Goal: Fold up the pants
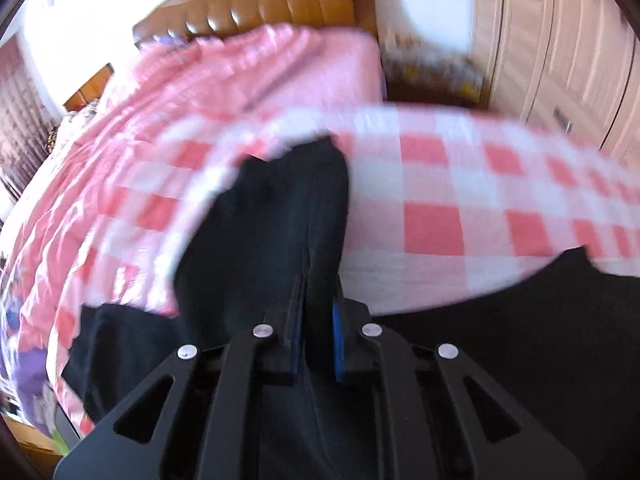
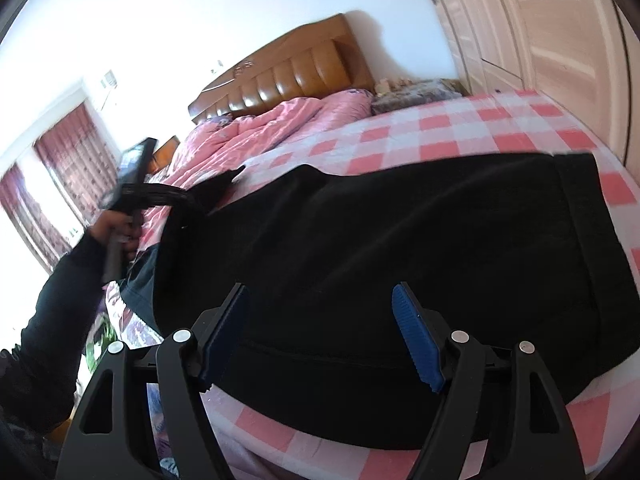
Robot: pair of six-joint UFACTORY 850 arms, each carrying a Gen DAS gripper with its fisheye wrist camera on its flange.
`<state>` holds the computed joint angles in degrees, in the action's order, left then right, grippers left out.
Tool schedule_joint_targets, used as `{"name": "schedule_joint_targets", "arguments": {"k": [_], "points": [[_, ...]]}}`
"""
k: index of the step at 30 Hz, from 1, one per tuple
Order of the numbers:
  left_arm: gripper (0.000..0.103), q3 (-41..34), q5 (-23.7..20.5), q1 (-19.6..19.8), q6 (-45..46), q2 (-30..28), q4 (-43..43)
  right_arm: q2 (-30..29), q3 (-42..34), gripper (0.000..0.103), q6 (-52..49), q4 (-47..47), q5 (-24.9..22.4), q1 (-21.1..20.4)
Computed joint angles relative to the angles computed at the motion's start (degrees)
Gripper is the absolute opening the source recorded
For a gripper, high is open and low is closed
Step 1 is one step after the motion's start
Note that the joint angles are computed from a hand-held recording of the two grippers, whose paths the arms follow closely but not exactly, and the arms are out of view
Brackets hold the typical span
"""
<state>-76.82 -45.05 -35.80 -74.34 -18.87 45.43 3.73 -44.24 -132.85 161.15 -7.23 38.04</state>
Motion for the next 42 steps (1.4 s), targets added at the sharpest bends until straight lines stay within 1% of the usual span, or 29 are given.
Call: {"name": "schedule_joint_targets", "arguments": {"k": [1, 3, 4, 5, 7, 9, 12, 15, 17, 19, 21, 22, 23, 25, 27, 28, 29, 30, 31, 32, 33, 34, 35, 37, 39, 40, 42], "points": [[0.011, 5.20, 1.17, -0.77, -4.95, 5.02, 3.12, -0.24, -0.28, 0.072, 1.02, -1.39, 0.05, 0.24], [0.011, 12.42, 0.61, -2.45, -12.02, 11.91, 7.52, -1.30, -1.23, 0.072, 5.44, -6.31, -0.25, 0.63], [0.011, 14.89, -0.08, -3.29, -14.31, 14.43, 8.39, -2.03, -1.89, 0.072, 7.55, -8.68, -0.47, 0.93], [0.010, 18.47, -0.41, -3.97, -17.16, 17.65, 9.32, -2.26, -2.14, 0.072, 7.88, -9.08, -0.48, 1.40], [0.008, 24.44, -0.51, -4.94, -20.93, 22.60, 9.95, -3.63, -3.59, 0.072, 13.03, -15.03, -0.68, 2.53], [0.007, 29.77, 0.09, -5.30, -23.76, 26.21, 10.51, -5.57, -5.78, 0.072, 23.51, -27.03, -0.19, 3.87], [0.007, 37.71, 3.70, -4.87, -29.48, 30.12, 11.10, -8.36, -9.17, 0.072, 39.09, -45.02, 1.30, 6.09], [0.007, 41.93, 5.93, -5.22, -35.24, 31.55, 13.19, -11.20, -12.36, 0.072, 55.55, -63.00, 1.47, 7.75], [0.007, 43.71, 6.19, -5.96, -40.25, 31.75, 16.43, -13.58, -14.94, 0.072, 66.46, -75.00, 0.62, 8.39], [0.007, 44.51, 5.41, -6.99, -44.74, 32.22, 19.57, -17.25, -19.15, 0.072, 76.14, -86.99, -1.00, 9.36], [0.006, 44.67, 5.05, -7.30, -46.72, 32.80, 21.26, -21.16, -24.28, 0.072, 83.81, -97.71, -3.56, 11.19], [0.006, 44.51, 4.99, -7.37, -46.59, 32.93, 21.33, -22.47, -26.10, 0.072, 84.59, -100.03, -5.03, 11.70], [0.006, 44.36, 5.10, -7.24, -45.85, 33.14, 21.00, -23.99, -27.96, 0.072, 82.98, -100.20, -6.48, 12.45], [0.006, 43.83, 6.28, -6.45, -43.14, 33.23, 19.14, -27.54, -32.24, 0.072, 82.92, -105.13, -8.30, 14.72], [0.009, 43.75, 7.50, -5.50, -42.63, 33.24, 18.64, -31.16, -36.78, 0.062, 86.58, -112.94, -9.67, 16.77], [0.010, 43.95, 9.71, -4.34, -42.07, 33.32, 18.21, -32.17, -38.05, 0.060, 87.77, -114.57, -10.29, 17.14], [0.012, 44.17, 11.00, -3.51, -41.85, 33.40, 18.12, -33.86, -40.26, 0.059, 89.02, -116.22, -11.21, 17.49], [0.022, 44.16, 11.42, -3.06, -42.27, 33.21, 18.30, -34.78, -41.47, 0.059, 90.30, -117.74, -11.33, 17.78], [0.032, 44.25, 11.70, -2.73, -42.83, 33.16, 18.72, -35.46, -42.35, 0.057, 91.50, -119.22, -11.34, 17.98], [0.032, 44.28, 12.04, -2.55, -43.77, 33.04, 19.39, -36.62, -43.86, 0.054, 93.79, -121.94, -11.73, 18.13], [0.030, 44.27, 12.70, -2.34, -44.72, 32.91, 20.36, -37.81, -45.51, 0.045, 95.75, -124.22, -12.38, 18.15], [0.013, 44.14, 12.84, -2.28, -44.90, 32.66, 20.81, -38.16, -45.96, 0.042, 96.83, -125.57, -12.41, 18.23], [0.007, 43.99, 13.06, -2.39, -45.20, 32.41, 21.71, -38.32, -46.00, 0.042, 96.38, -125.30, -12.26, 18.23], [0.007, 42.61, 10.06, -3.62, -43.22, 30.88, 21.03, -37.81, -45.24, 0.042, 94.27, -123.17, -12.12, 17.97], [0.006, 41.71, 8.13, -4.47, -41.69, 30.35, 20.32, -37.58, -44.87, 0.043, 92.23, -121.74, -11.85, 17.84], [0.006, 41.57, 7.25, -5.05, -42.12, 30.78, 20.86, -37.62, -44.84, 0.043, 92.34, -122.78, -11.64, 17.97], [0.006, 41.42, 6.30, -5.72, -42.66, 32.01, 21.54, -37.58, -44.66, 0.044, 95.30, -127.98, -10.46, 18.56]]}}
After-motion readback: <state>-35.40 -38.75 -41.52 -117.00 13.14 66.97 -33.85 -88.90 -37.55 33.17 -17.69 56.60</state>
